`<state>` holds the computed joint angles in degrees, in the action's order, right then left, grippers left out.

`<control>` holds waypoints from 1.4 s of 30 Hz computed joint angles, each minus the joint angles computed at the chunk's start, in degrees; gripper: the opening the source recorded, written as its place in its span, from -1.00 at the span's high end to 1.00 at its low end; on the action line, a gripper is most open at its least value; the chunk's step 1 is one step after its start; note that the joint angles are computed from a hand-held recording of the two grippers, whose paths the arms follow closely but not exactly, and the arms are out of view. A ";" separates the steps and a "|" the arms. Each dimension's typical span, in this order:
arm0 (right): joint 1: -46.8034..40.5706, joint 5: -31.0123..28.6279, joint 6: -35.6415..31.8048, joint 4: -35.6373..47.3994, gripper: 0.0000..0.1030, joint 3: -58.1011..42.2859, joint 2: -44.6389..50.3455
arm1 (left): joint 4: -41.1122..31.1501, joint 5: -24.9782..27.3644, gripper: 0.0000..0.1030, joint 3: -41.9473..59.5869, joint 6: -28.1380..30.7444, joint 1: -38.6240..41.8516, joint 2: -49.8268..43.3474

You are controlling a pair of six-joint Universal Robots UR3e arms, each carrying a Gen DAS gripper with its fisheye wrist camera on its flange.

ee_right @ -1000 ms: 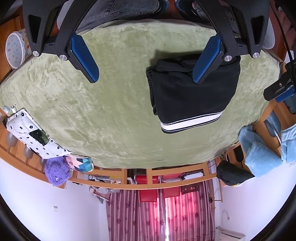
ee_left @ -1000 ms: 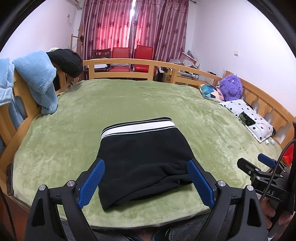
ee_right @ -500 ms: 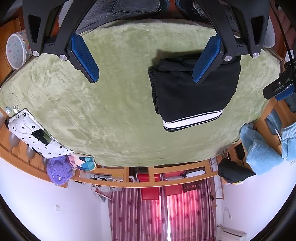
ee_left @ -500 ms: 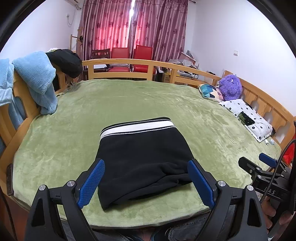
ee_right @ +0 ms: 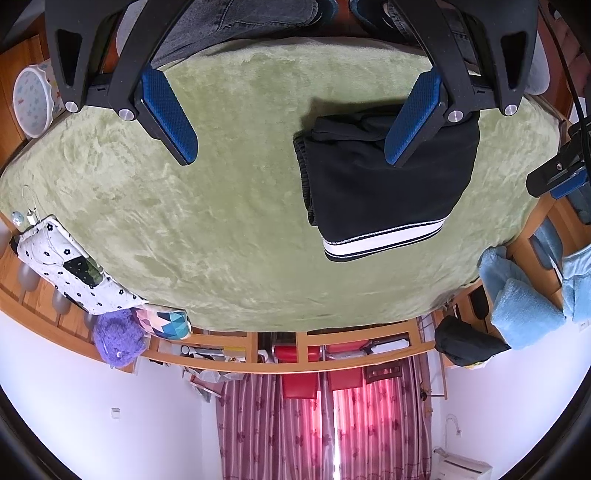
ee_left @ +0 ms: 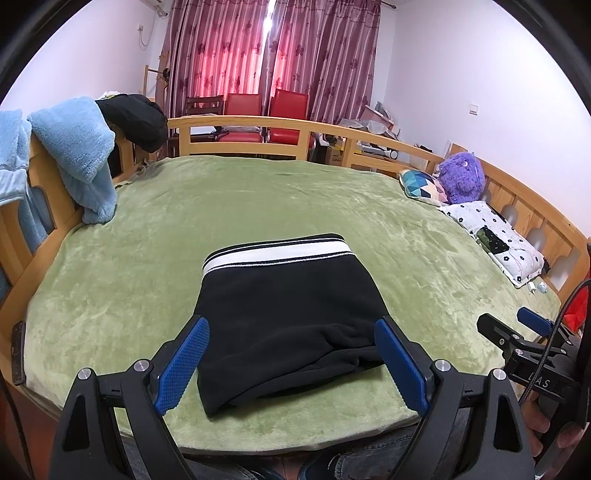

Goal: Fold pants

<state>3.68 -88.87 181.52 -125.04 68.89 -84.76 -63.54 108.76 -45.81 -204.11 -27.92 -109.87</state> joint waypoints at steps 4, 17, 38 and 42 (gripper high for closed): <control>0.00 -0.01 0.31 0.01 -0.94 -0.01 -0.02 | -0.19 -0.01 -0.77 0.24 -0.36 -0.20 -0.13; 0.61 -0.81 0.50 -0.30 -0.94 0.29 0.04 | 0.03 0.09 -0.77 0.11 -0.95 -0.49 -0.19; 1.58 -1.56 1.30 -0.75 -0.94 -0.24 0.46 | -1.83 0.44 -0.77 3.18 -2.06 -0.85 -1.89; 1.88 -1.90 1.34 -0.09 -0.94 -1.36 1.18 | -2.99 -0.10 -0.77 4.72 -1.99 -0.07 -2.94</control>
<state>5.57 -90.76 182.86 -125.13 67.53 -83.58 -66.53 108.65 -41.09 -206.10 -27.99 -112.80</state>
